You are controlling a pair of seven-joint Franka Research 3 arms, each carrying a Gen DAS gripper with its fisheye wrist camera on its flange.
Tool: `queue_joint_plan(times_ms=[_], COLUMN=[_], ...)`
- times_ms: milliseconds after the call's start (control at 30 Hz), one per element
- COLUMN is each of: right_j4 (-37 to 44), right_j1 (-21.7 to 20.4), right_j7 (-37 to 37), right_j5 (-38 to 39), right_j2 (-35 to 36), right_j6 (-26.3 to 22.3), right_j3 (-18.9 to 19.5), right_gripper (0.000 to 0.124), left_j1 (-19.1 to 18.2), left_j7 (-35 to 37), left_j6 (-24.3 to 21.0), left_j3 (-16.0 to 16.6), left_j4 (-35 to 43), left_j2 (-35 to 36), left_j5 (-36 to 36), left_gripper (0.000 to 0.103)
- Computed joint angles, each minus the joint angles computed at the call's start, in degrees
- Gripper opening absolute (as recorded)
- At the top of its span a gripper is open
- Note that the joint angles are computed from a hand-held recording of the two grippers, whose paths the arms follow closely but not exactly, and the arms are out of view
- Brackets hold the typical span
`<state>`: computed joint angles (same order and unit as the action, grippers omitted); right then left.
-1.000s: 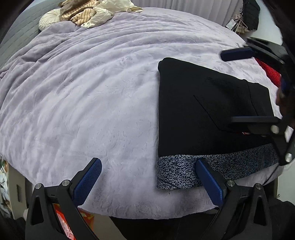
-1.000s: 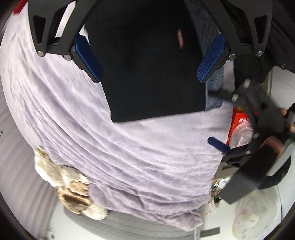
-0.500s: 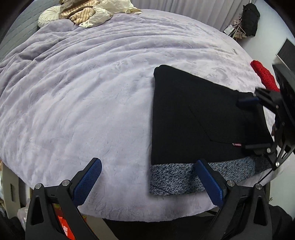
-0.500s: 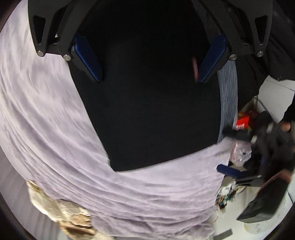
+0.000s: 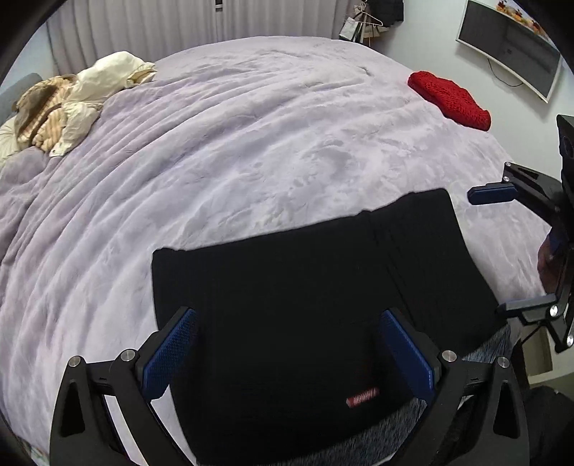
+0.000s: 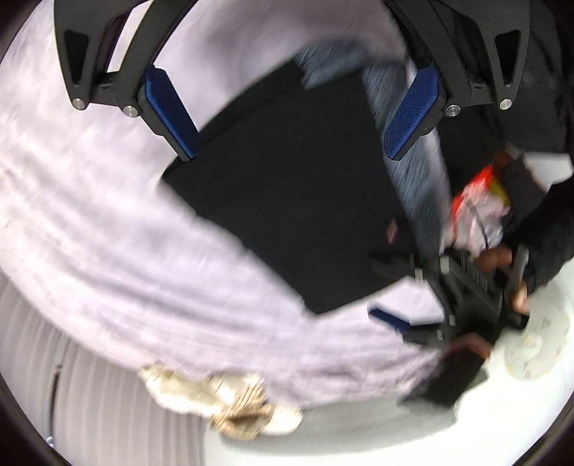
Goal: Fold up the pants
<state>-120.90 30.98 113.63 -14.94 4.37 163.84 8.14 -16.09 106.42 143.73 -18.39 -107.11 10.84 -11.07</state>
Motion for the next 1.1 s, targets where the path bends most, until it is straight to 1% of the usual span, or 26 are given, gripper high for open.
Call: queue_joint_plan(times_ms=[33, 67, 133, 167, 200, 267, 367, 400, 433, 467, 500, 567, 633, 700, 733, 800, 867, 900, 967, 1000, 1033, 1067, 1100], right_j4=[1.83, 3.59, 7.88, 9.76, 11.16, 11.82, 9.83, 8.8, 7.15, 4.89, 3.5, 1.85, 1.92, 2.42, 2.25, 1.97, 1.19, 0.66, -0.36, -1.37, -3.3, -5.21, -6.55], right_j1=[-0.16, -0.55, -1.78, -2.15, -1.71, -0.37, 1.05, 2.27, 3.71, 4.45, 5.26, 6.95, 7.43, 8.24, 8.47, 11.01, 11.72, 11.7, 10.96, 10.13, 8.97, 7.82, 6.66], right_j7=[1.09, -0.06, -5.0, -7.0, -7.3, -7.23, -6.15, -3.54, 0.15, 2.89, 5.64, 11.19, 13.16, 14.59, 15.01, 21.42, 24.69, 24.6, 24.27, 24.16, 24.57, 27.09, 30.79], right_j5=[-0.33, 1.59, 8.36, 11.26, 12.28, 12.84, 13.16, 11.84, 9.84, 8.68, 7.05, 2.5, -0.14, -2.81, -3.93, -13.54, -19.74, -20.94, -21.68, -20.88, -19.37, -19.61, -21.54], right_j2=[1.46, 3.1, 7.44, 9.42, 11.17, 12.42, 11.15, 9.84, 8.4, 6.85, 5.95, 4.55, 4.6, 5.1, 4.98, 4.34, 3.27, 2.63, 1.13, 0.03, -1.72, -3.53, -4.88], right_j6=[0.26, 0.22, -1.24, -2.3, -2.92, -4.2, -2.71, -2.7, -1.3, 1.51, 3.57, 5.17, 4.63, 2.28, 1.18, -1.82, -4.22, -5.74, -8.02, -7.58, -5.71, -3.82, -2.81], right_j3=[-0.45, -0.4, 0.51, 0.82, 0.23, -1.0, -2.29, -3.42, -4.46, -4.67, -4.94, -5.72, -5.0, -4.21, -3.87, -5.21, -4.46, -3.44, -1.59, -0.82, -0.29, -0.14, -0.01], right_gripper=[0.103, 0.103, 0.103, 0.103, 0.103, 0.103, 0.103, 0.103, 0.103, 0.103, 0.103, 0.103, 0.103, 0.103, 0.103, 0.103, 0.103, 0.103, 0.103, 0.103, 0.103, 0.103, 0.103], left_j1=[-0.21, -0.82, -2.39, -2.11, -1.69, -1.41, -1.44, -0.79, -0.08, 0.57, 0.51, 0.59, 0.1, -0.28, 0.02, 0.78, 0.88, 0.72, 0.56, 0.43, 0.34, 0.37, 0.63], left_j7=[-0.59, -2.67, -8.79, -9.87, -10.17, -10.02, -10.87, -10.52, -9.48, -8.23, -8.12, -7.73, -9.17, -11.01, -10.81, -8.06, -4.77, -3.13, -2.39, -1.18, 0.31, 1.07, 0.74], left_j6=[-2.17, -3.66, -8.18, -10.62, -11.36, -9.37, -6.55, -5.04, -3.25, -1.24, -0.46, 1.01, 2.15, 3.16, 4.47, 5.36, 6.15, 5.76, 4.29, 4.15, 4.52, 5.18, 5.43], left_j3=[0.2, 0.82, 2.58, 2.45, 2.12, 1.59, 1.38, 0.97, 0.5, 0.03, 0.0, 0.2, 0.95, 1.66, 1.81, 2.2, 2.93, 3.42, 4.53, 5.18, 5.92, 6.59, 7.15], left_j4=[3.94, 6.93, 13.13, 15.54, 16.36, 14.46, 9.81, 7.37, 5.11, 2.04, 0.8, -2.69, -6.42, -9.95, -12.22, -15.7, -18.97, -20.08, -21.19, -21.53, -21.81, -21.78, -21.13], left_j2=[3.16, 5.69, 10.94, 13.07, 14.07, 13.14, 9.12, 7.04, 5.16, 2.67, 1.68, -0.94, -3.3, -5.17, -6.56, -9.0, -11.31, -12.27, -14.0, -14.82, -15.65, -16.13, -15.99], left_j5=[0.65, 2.84, 8.32, 8.54, 8.57, 9.73, 11.8, 10.99, 9.85, 8.42, 7.93, 6.86, 8.01, 9.41, 7.75, 0.84, -6.44, -8.55, -9.17, -10.76, -12.68, -13.82, -13.82], left_gripper=[0.102, 0.102, 0.102, 0.102, 0.102, 0.102, 0.102, 0.102, 0.102, 0.102, 0.102, 0.102, 0.102, 0.102, 0.102, 0.102, 0.102, 0.102, 0.102, 0.102, 0.102, 0.102, 0.102])
